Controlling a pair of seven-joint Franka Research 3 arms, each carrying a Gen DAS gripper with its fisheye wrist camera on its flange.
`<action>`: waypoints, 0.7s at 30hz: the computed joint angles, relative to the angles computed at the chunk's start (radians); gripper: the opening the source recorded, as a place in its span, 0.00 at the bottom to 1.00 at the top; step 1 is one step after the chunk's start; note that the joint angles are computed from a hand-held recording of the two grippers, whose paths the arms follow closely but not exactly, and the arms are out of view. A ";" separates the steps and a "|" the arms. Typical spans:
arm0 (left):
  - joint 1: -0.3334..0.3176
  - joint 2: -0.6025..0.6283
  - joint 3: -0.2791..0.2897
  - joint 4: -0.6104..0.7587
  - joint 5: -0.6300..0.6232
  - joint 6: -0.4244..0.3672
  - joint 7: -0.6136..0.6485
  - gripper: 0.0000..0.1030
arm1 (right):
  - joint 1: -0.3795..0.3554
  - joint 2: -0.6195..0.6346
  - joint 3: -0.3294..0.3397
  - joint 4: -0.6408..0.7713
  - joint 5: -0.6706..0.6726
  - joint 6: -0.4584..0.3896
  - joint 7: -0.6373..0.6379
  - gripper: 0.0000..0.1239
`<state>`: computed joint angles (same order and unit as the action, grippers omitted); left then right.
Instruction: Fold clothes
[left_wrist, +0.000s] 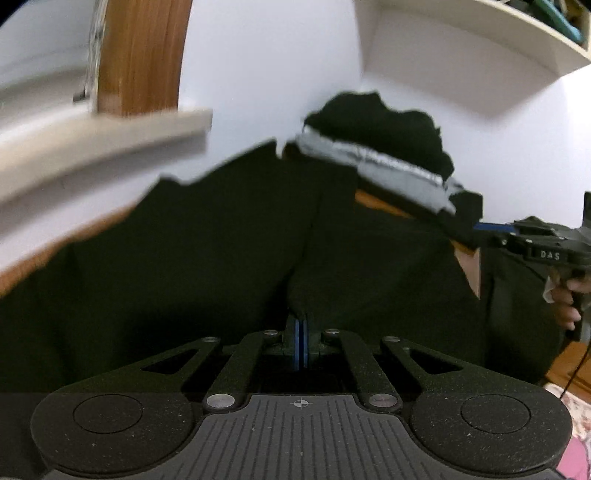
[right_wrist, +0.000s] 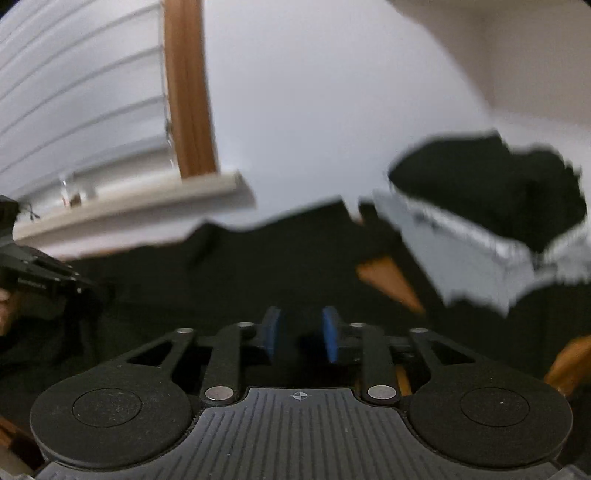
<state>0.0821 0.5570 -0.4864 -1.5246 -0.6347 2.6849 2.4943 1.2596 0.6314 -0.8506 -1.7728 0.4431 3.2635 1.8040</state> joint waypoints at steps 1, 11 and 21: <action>0.000 0.006 0.003 0.006 0.004 -0.009 -0.003 0.02 | 0.017 0.009 -0.022 -0.007 0.011 -0.015 0.012 0.33; -0.020 0.027 0.021 0.014 0.053 0.003 -0.026 0.11 | -0.098 0.037 0.039 0.032 -0.020 -0.079 0.192 0.41; 0.024 0.026 -0.032 -0.017 0.049 0.044 0.018 0.02 | -0.554 0.028 0.512 0.198 -0.047 -0.010 0.239 0.38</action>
